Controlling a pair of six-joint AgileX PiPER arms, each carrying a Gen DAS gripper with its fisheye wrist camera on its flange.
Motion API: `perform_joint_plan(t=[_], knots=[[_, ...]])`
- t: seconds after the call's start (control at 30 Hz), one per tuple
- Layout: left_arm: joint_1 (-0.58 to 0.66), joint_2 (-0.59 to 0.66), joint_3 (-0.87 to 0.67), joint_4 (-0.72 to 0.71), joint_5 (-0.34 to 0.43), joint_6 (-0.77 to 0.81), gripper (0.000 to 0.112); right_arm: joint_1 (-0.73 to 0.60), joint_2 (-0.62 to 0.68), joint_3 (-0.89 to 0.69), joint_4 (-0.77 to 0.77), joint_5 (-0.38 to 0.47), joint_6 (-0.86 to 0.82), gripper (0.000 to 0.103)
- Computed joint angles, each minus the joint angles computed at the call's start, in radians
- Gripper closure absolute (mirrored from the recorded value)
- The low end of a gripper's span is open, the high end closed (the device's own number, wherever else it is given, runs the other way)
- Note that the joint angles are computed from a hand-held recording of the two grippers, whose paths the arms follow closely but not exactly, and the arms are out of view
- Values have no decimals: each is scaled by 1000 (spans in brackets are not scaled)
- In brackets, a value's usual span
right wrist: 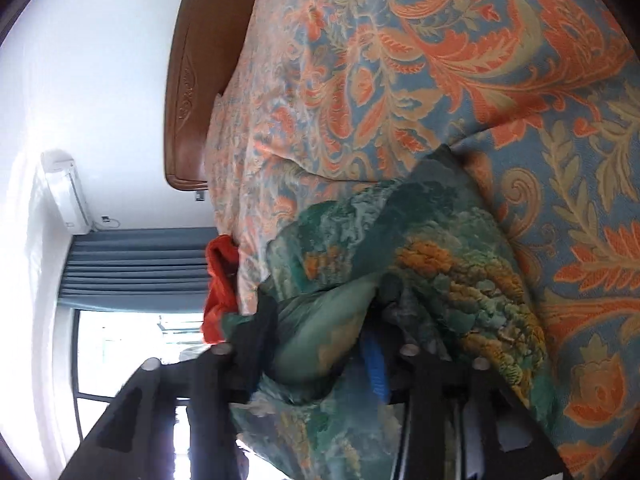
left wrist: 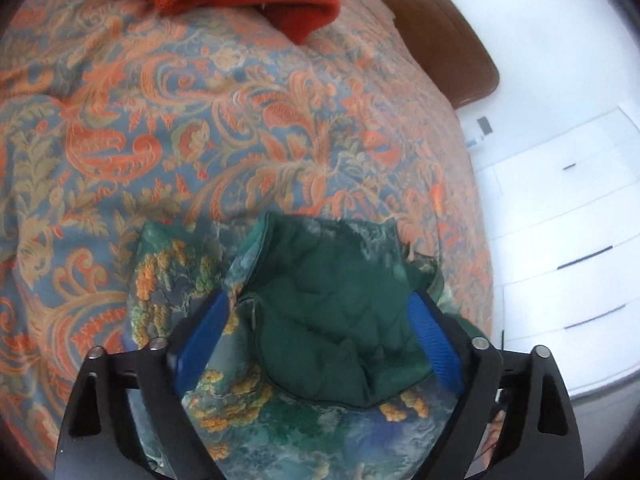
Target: Fold large clothes
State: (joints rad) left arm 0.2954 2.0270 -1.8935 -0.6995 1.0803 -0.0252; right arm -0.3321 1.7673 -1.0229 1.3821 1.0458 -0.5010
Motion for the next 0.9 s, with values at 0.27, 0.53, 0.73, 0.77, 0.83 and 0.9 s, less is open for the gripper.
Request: perform_joint_plan(t=[0.27, 0.53, 0.73, 0.77, 0.83, 0.9], knots=[[86, -189, 253, -31, 65, 343, 15, -39, -163, -125, -238, -35, 88, 26], [-145, -132, 297, 280, -113, 267, 35, 279, -195, -137, -772, -262, 273, 26], [-186, -149, 275, 423, -133, 95, 102, 457, -138, -179, -1140, -350, 577, 84], [-179, -181, 297, 432, -145, 98, 103, 483, -152, -181, -1217, -356, 652, 89], [-182, -239, 325, 478, -175, 70, 104, 524, -202, -168, -1342, -369, 739, 91], [-178, -271, 319, 472, -201, 63, 104, 586, -269, -153, -1539, -383, 874, 92]])
